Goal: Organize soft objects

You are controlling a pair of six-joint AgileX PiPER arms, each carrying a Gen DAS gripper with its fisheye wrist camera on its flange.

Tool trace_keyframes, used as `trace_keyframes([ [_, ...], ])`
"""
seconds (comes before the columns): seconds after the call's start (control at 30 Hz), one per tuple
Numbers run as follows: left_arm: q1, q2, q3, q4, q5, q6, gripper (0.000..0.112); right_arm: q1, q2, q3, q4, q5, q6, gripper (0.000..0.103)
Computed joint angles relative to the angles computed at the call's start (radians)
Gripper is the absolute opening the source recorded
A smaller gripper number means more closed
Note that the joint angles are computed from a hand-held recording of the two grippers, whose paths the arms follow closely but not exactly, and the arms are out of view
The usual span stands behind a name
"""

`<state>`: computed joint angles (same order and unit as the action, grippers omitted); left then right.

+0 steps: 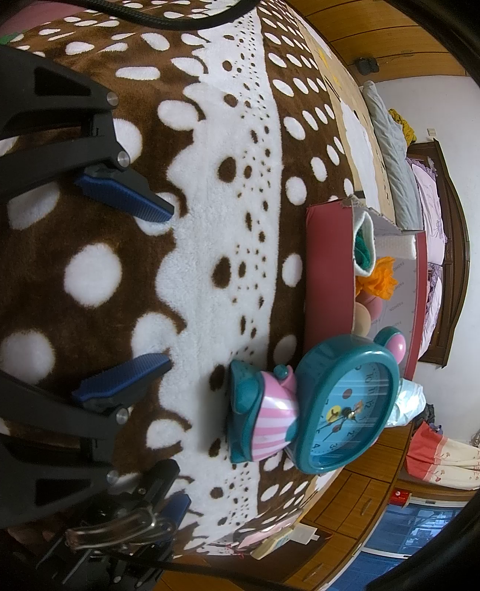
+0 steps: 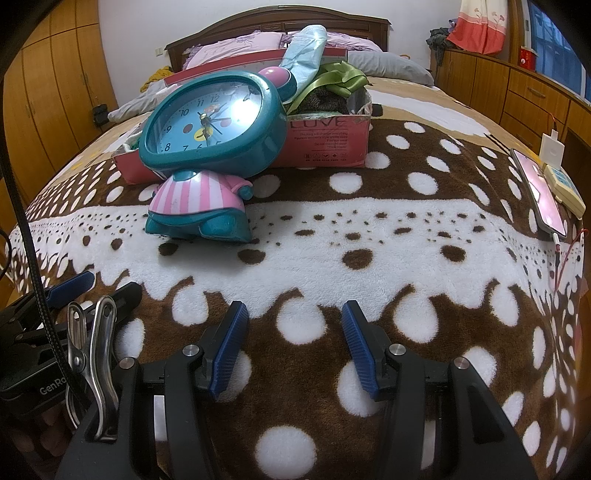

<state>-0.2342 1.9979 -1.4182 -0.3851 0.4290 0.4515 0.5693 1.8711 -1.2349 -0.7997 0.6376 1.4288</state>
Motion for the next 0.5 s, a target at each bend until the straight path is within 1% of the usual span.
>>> trace_keyframes([
  [0.5,-0.002,0.001,0.0,0.008,-0.002,-0.006,0.078,-0.001,0.001,0.0,0.0,-0.001,-0.001,0.055],
])
